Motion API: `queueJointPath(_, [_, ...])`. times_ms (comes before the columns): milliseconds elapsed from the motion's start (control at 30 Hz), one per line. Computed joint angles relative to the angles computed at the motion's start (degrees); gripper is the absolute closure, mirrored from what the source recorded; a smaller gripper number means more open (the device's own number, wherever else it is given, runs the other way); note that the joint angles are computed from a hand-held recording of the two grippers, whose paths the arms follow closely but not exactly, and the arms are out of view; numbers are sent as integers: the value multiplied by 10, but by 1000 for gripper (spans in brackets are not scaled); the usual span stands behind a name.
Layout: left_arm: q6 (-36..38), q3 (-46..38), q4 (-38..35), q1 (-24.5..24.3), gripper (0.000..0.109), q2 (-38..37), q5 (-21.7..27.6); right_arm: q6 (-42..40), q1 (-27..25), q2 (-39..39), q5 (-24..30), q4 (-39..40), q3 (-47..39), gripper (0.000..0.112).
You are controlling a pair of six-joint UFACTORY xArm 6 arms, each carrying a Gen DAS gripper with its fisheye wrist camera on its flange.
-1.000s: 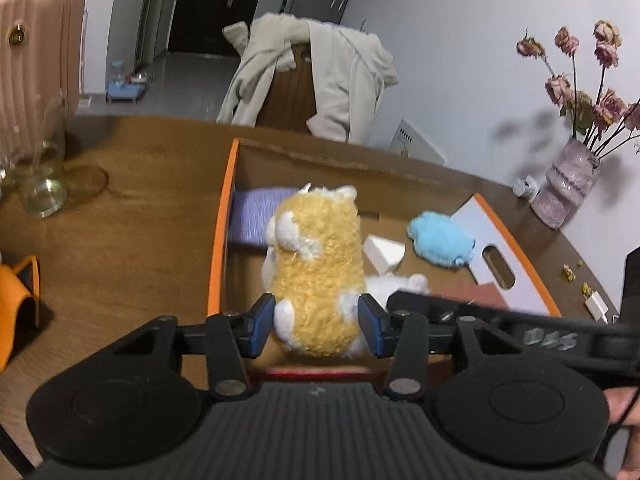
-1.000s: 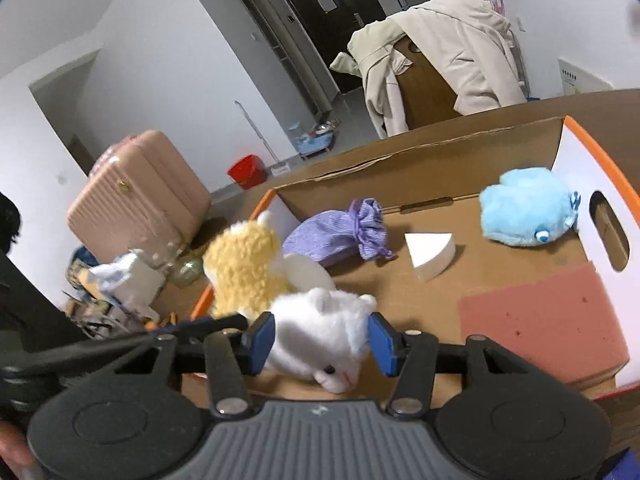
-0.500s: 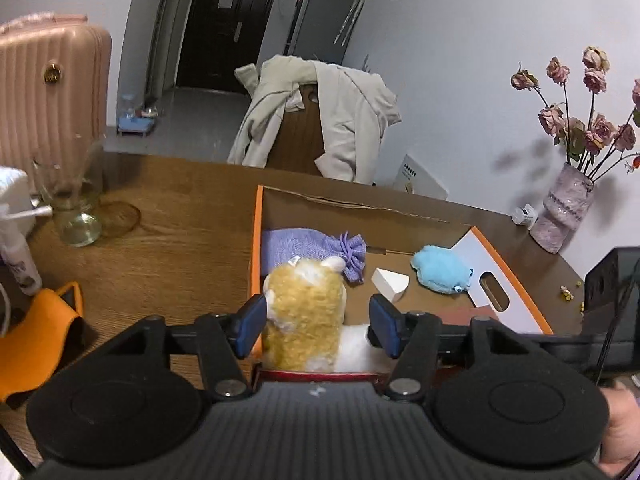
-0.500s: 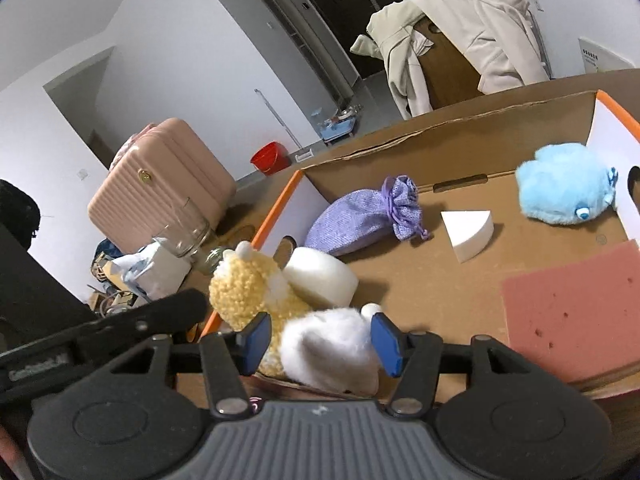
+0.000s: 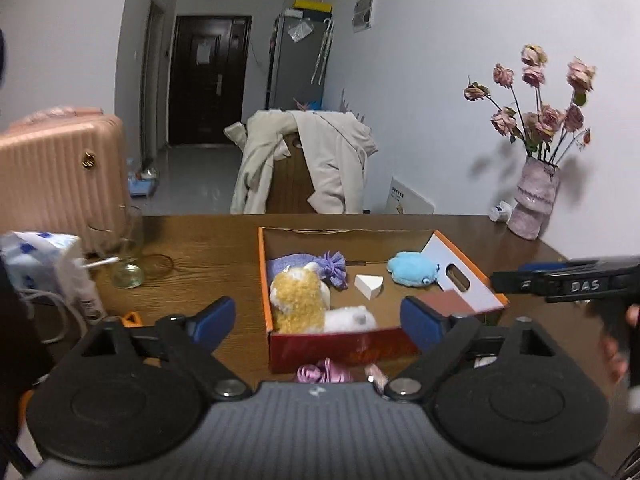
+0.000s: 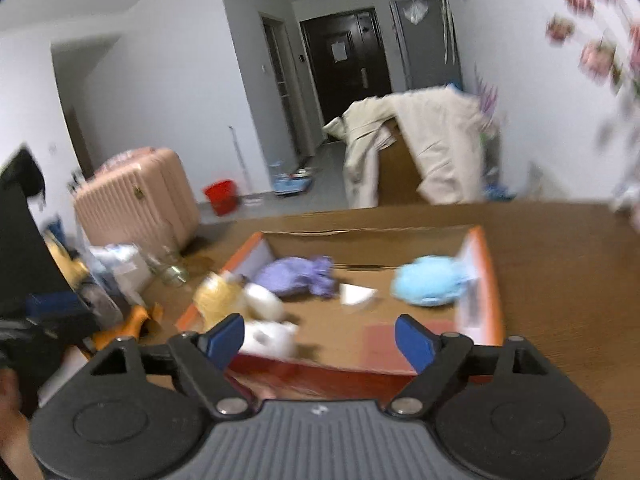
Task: Organize soft objects
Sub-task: 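Withdraw both grippers from the box toward the remaining items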
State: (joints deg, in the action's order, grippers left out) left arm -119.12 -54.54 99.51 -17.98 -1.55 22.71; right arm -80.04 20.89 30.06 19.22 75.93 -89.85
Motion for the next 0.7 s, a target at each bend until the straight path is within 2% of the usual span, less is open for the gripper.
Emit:
queueJointPath(67, [-11, 26, -7, -30, 6, -25, 42, -72, 0, -42, -26, 53, 50, 22])
queueJointPath(333, [-60, 87, 1, -165, 6, -72, 223, -428, -22, -193, 15, 383, 215, 20])
queueJointPath(433, [-108, 112, 17, -216, 6, -84, 299, -515, -40, -242, 55, 469, 277, 15])
queueJointPath(500, [-113, 121, 3, -249, 6, -86, 338, -565, -48, -269, 71, 520, 316, 12])
queueJointPath(700, [-121, 149, -45, -342, 6, -81, 438, -649, -71, -346, 123, 589, 436, 11])
